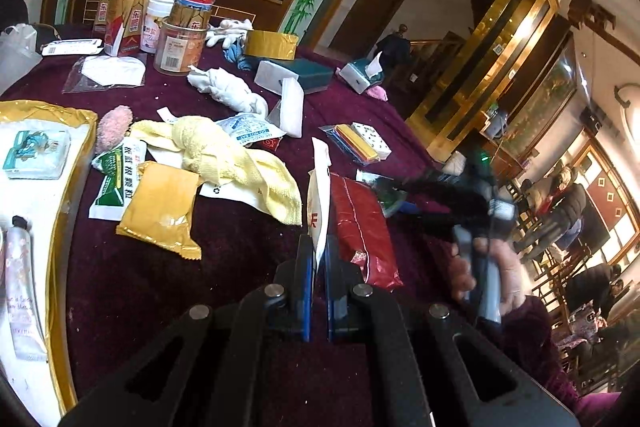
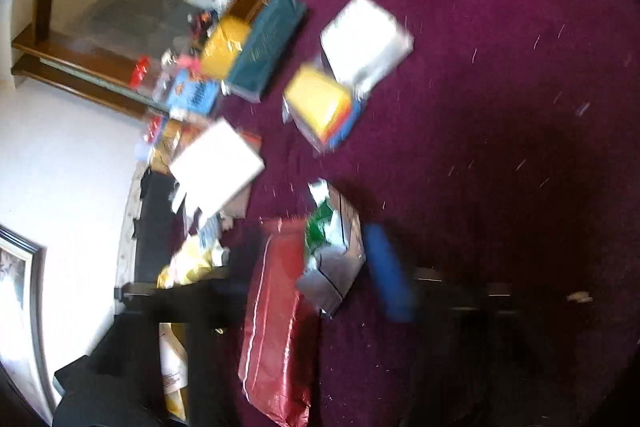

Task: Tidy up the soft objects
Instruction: 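Drop the green packet on the tray with the right tool while the left drops the bag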

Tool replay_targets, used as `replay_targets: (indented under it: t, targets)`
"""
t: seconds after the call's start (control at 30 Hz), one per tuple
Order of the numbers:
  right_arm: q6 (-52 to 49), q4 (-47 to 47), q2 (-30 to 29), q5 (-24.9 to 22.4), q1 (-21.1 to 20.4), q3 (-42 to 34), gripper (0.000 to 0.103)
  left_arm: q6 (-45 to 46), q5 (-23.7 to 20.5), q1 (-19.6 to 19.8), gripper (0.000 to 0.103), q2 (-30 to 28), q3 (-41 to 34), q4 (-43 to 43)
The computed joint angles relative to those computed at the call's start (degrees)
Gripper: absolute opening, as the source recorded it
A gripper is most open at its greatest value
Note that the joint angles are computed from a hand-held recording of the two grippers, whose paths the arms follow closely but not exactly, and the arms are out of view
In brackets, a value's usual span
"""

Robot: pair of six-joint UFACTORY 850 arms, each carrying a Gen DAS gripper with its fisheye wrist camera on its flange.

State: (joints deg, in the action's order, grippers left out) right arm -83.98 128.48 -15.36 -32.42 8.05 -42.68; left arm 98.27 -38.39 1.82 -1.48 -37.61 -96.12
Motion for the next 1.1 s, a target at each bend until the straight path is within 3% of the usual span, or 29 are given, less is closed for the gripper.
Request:
replay_targets:
  t: [0.07,0.17,0.3,0.5,0.63,0.8,0.9,0.97,1.0,1.03,1.07,1.1]
  targets:
    - [-0.5,-0.5,-1.0,-0.2,0.2,-0.1,0.022,-0.2,-0.7,0.7,0.003,0.3,0.3,0.4]
    - [-0.8,2.1,-1.5,-6.4,-1.2,2.2,0.021,-0.2,-1.6,1.9,0.003,1.4,1.0,0.3]
    - [-2.4,7.1,1.1,-11.1,-1.6,6.4,0.019,-0.3,-2.5,4.7,0.003,3.8,2.1,0.0]
    - [-5.5,10.7,7.5,-11.9,2.1,7.2,0.019,-0.1,-3.8,12.5,0.003,8.5,3.8,-1.6]
    - [-0.6,4.9,4.9,-15.5,6.3,1.0,0.019,-1.1,-2.0,17.7,0.003,9.4,3.5,-1.4]
    - [7.7,-3.1,-5.8,-17.8,14.7,-14.4,0.020,-5.7,3.2,20.4,0.003,7.2,1.9,1.7]
    - [13.2,-8.2,-14.4,-17.3,20.5,-26.4,0.020,-8.3,4.9,20.7,0.004,5.3,1.0,4.6]
    - [17.9,-11.2,-18.6,-13.6,23.1,-32.5,0.022,-9.8,5.3,21.5,0.005,4.9,0.8,5.7]
    - [19.8,-13.6,-19.8,-8.3,24.5,-35.3,0.024,-9.2,6.5,21.5,0.005,5.3,1.0,5.1]
    - [19.8,-16.2,-20.9,-4.6,25.5,-37.4,0.035,-8.2,7.9,21.6,0.005,6.0,1.4,3.9]
    - [19.6,-16.5,-21.1,-3.3,26.1,-37.9,0.048,-7.1,9.2,21.7,0.005,6.6,1.7,2.6]
    - [18.6,-16.6,-21.6,-4.3,26.4,-38.2,0.052,-5.3,10.6,21.6,0.005,6.9,1.9,0.7]
